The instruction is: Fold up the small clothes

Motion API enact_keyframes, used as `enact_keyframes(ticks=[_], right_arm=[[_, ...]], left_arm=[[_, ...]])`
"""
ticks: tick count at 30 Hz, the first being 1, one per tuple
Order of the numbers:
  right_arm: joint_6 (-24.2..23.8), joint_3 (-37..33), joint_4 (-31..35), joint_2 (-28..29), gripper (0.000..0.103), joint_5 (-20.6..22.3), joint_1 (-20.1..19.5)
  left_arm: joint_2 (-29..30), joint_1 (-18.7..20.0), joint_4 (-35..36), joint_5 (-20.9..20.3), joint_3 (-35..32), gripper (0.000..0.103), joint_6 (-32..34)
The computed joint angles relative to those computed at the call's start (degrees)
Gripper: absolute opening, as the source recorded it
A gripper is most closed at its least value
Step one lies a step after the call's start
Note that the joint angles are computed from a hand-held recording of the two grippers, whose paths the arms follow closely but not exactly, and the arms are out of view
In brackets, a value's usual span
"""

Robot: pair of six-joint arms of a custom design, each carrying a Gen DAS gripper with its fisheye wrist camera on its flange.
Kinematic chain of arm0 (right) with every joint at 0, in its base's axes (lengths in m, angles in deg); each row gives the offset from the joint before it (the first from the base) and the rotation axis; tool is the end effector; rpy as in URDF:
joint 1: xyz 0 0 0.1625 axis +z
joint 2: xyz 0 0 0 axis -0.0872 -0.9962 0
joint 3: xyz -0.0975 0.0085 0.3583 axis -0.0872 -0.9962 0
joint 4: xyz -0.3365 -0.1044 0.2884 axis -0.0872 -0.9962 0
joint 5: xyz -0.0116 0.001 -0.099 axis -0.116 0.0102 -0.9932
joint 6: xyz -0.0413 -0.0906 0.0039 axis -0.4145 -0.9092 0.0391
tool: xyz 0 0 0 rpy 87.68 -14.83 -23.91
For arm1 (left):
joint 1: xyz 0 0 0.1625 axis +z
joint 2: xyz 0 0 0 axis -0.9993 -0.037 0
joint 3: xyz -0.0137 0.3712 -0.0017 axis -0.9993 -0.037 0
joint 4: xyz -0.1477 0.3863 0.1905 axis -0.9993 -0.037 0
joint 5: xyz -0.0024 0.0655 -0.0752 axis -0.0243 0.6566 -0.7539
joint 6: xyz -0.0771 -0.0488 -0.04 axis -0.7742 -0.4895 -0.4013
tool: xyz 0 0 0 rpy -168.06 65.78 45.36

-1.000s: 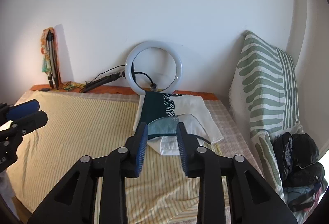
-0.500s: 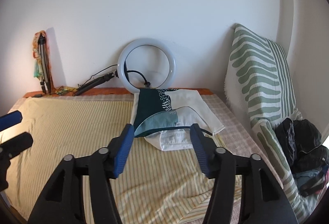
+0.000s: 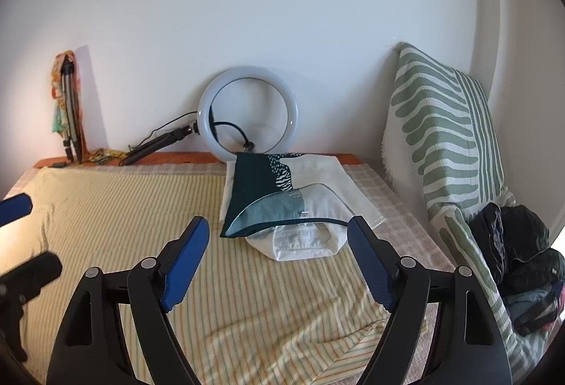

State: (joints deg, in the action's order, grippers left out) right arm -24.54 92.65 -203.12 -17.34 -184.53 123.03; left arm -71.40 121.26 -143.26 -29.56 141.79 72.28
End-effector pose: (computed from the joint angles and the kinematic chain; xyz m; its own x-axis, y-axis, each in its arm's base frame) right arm 0.2384 -0.3688 0.3427 -0.5270 0.4368 0.7290 -0.3670 0.6567 -0.6588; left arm -0.3726 -0.4512 0.1657 -0.4725 0.7704 -0.4282 0.8757 0.3556 -0.3265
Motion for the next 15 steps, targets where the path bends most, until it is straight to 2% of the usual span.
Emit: enact_keyframes(ticks=[5, 15], right_arm=[[-1.22, -0.25, -2.46, 0.93, 0.083, -0.44, 0.19], [-0.81, 0.00, -1.17, 1.43, 0.083, 0.01, 0.71]], left_arm=[[-0.28, -0.37, -0.89, 0.26, 0.61, 0.093, 0.67], [-0.35, -1.05, -0.42, 1.01, 1.02, 0.100, 2.72]])
